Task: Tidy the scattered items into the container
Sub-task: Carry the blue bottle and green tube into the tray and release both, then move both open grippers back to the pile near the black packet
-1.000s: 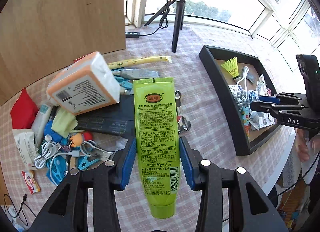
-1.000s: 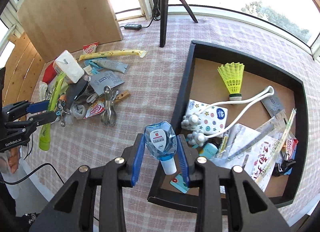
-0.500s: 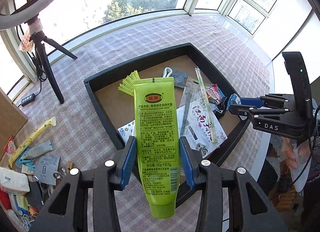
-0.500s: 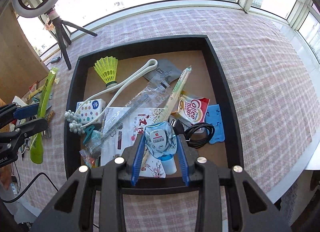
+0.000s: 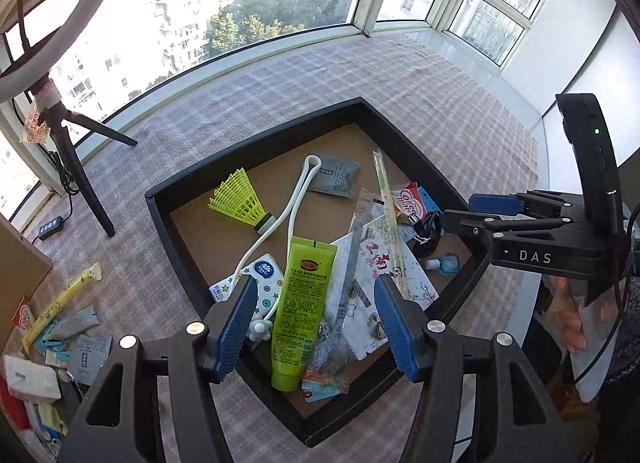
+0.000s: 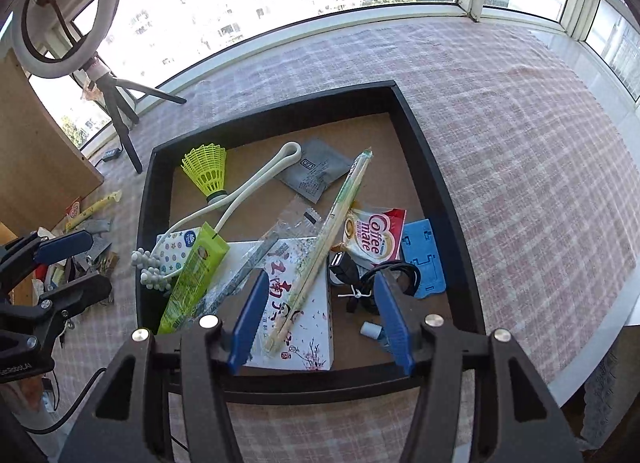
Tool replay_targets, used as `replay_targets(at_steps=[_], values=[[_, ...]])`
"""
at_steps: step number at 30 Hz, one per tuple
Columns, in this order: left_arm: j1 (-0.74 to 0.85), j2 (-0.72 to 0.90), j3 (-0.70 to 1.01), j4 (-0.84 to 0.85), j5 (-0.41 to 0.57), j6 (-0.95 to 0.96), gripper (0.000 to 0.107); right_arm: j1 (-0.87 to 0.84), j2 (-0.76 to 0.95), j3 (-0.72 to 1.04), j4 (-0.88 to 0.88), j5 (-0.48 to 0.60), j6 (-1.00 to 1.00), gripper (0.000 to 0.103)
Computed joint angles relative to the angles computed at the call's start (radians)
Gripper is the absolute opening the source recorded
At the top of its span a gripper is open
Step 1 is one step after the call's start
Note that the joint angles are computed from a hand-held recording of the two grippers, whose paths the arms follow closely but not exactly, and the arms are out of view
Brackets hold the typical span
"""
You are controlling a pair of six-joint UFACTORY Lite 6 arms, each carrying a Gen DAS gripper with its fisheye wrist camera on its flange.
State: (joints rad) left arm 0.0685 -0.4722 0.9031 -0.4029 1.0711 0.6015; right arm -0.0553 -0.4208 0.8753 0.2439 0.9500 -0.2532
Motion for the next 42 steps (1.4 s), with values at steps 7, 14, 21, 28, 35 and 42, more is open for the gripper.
replay_targets(at_steps=[7, 14, 21, 28, 35, 42], values=[[0.327, -0.018, -0.013, -0.037, 0.079, 0.24, 0.058, 0.236, 0.023, 0.018, -0.077, -0.037, 0.178, 0.054], [0.781, 0.108, 0.075, -0.077, 0.173, 0.572, 0.058, 0.523, 0.076, 0.043, -0.144, -0.094, 0.388, 0.054], [1.141, 0.391, 0.292, -0.094, 0.187, 0.793, 0.058, 0.806, 0.222, 0.153, -0.188, -0.172, 0.559, 0.054], [1.333, 0.748, 0.629, -0.076, 0.167, 0.815, 0.058, 0.988, 0.464, 0.391, -0.188, -0.203, 0.645, 0.054], [1.406, 0.992, 0.876, -0.054, 0.202, 0.765, 0.058, 1.082, 0.743, 0.694, -0.104, -0.195, 0.623, 0.054], [1.418, 1.034, 0.846, -0.037, 0.178, 0.761, 0.058, 1.163, 1.067, 1.122, -0.084, -0.075, 0.578, 0.052]])
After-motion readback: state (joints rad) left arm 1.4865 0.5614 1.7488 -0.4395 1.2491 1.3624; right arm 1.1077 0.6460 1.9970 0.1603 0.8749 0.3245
